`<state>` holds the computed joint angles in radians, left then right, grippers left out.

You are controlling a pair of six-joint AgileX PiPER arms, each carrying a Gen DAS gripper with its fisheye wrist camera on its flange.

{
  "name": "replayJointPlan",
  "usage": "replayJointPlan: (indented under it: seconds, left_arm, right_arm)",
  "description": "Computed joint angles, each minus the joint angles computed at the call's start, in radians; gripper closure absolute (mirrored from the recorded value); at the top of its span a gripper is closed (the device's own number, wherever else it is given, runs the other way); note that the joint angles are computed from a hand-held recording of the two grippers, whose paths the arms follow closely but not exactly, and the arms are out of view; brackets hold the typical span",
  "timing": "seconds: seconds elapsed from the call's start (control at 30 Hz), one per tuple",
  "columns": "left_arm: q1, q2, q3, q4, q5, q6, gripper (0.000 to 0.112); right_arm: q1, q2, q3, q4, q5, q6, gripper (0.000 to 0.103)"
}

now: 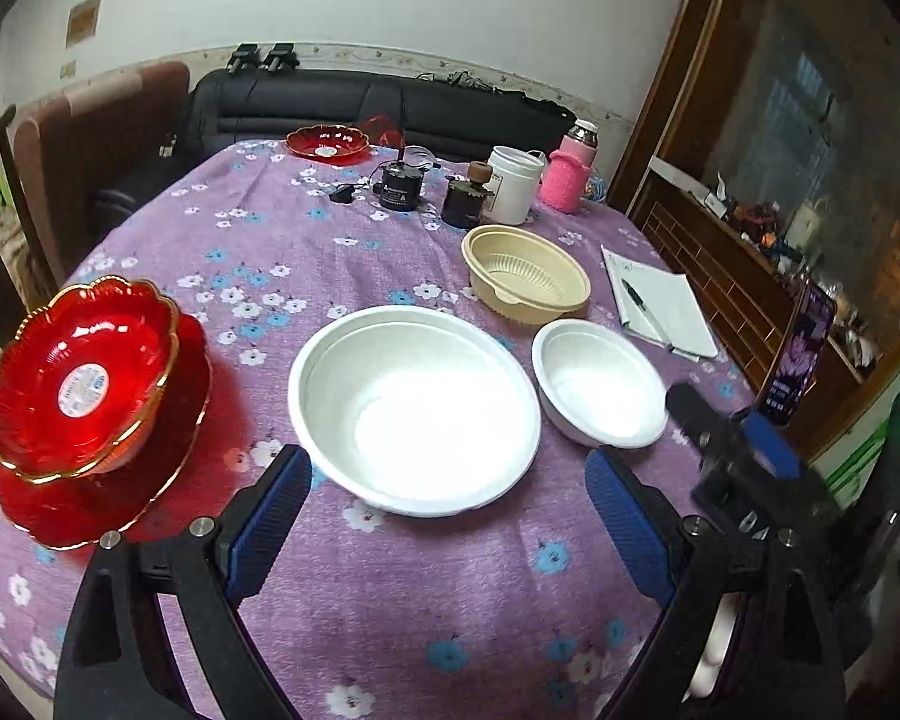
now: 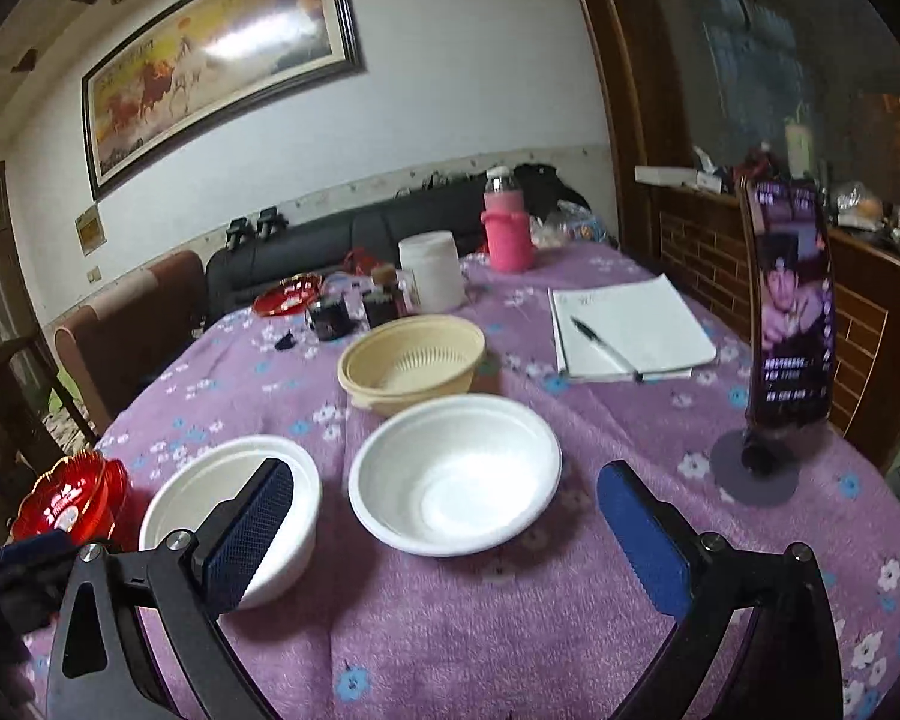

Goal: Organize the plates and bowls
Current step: 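Move both grippers to the rim of the large white bowl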

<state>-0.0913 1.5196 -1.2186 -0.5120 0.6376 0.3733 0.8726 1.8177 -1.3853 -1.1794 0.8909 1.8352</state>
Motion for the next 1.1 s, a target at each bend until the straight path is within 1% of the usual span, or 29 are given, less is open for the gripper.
replayJointPlan:
  seconds: [0.07,0.13,0.2,0.27,0.37,0.47,0.57,0.6,0.63,0.67,0.7,0.73,0.8,0.87,0.9,0.93,1.0,1.1]
  left_arm:
    - [-0.005,0.028,-0.026,0.011,0.021,-0.006,0.020]
    - [0.001,0.065,-0.064,0.004,0.079,-0.010,0.020]
    - [-0.003,0.101,-0.101,0.045,0.128,-0.051,0.020]
    - [0.003,0.111,-0.106,0.046,0.134,-0.054,0.020]
    - [0.029,0.120,-0.119,0.037,0.136,-0.054,0.020]
    - [0.076,0.140,-0.147,-0.005,0.146,-0.041,0.020]
    - [0.118,0.173,-0.197,0.007,0.162,-0.082,0.020]
    - [0.127,0.189,-0.222,0.024,0.171,-0.101,0.020]
    - [0.135,0.206,-0.249,0.036,0.180,-0.113,0.020]
    - [0.143,0.223,-0.274,0.035,0.188,-0.112,0.020]
    - [0.146,0.239,-0.297,0.040,0.195,-0.114,0.020]
    - [0.147,0.257,-0.324,0.052,0.202,-0.119,0.020]
    - [0.139,0.293,-0.372,0.079,0.212,-0.128,0.020]
    - [0.125,0.348,-0.445,0.109,0.249,-0.150,0.020]
    - [0.119,0.379,-0.487,0.110,0.275,-0.149,0.023]
    - [0.111,0.412,-0.535,0.116,0.304,-0.150,0.029]
    - [0.086,0.475,-0.628,0.159,0.348,-0.187,0.037]
    - [0.061,0.556,-0.748,0.203,0.398,-0.232,0.040]
  right_arm:
    - [-0.009,-0.004,0.012,0.010,-0.022,-0.004,0.000]
    - [-0.015,-0.011,0.025,0.023,-0.047,0.000,0.000]
    - [-0.036,-0.021,0.044,0.043,-0.102,0.005,0.000]
    - [-0.060,-0.029,0.065,0.075,-0.166,0.003,0.000]
    - [-0.088,-0.036,0.089,0.116,-0.242,0.000,0.000]
    - [-0.114,-0.041,0.111,0.161,-0.315,-0.018,0.001]
    - [-0.140,-0.047,0.124,0.225,-0.399,-0.067,0.005]
    - [-0.155,-0.047,0.129,0.271,-0.454,-0.107,0.007]
    - [-0.165,-0.045,0.128,0.309,-0.488,-0.142,0.009]
    - [-0.178,-0.039,0.125,0.368,-0.528,-0.197,0.013]
    - [-0.190,-0.029,0.116,0.463,-0.567,-0.283,0.017]
    - [-0.201,-0.015,0.105,0.563,-0.601,-0.374,0.018]
    - [-0.213,0.014,0.082,0.738,-0.648,-0.532,0.022]
    - [-0.219,0.046,0.044,0.927,-0.648,-0.705,0.024]
    - [-0.223,0.066,0.020,1.008,-0.644,-0.781,0.025]
    - [-0.224,0.082,-0.001,1.048,-0.635,-0.817,0.025]
    - [-0.226,0.114,-0.045,1.090,-0.613,-0.853,0.026]
    - [-0.225,0.153,-0.108,1.081,-0.577,-0.842,0.027]
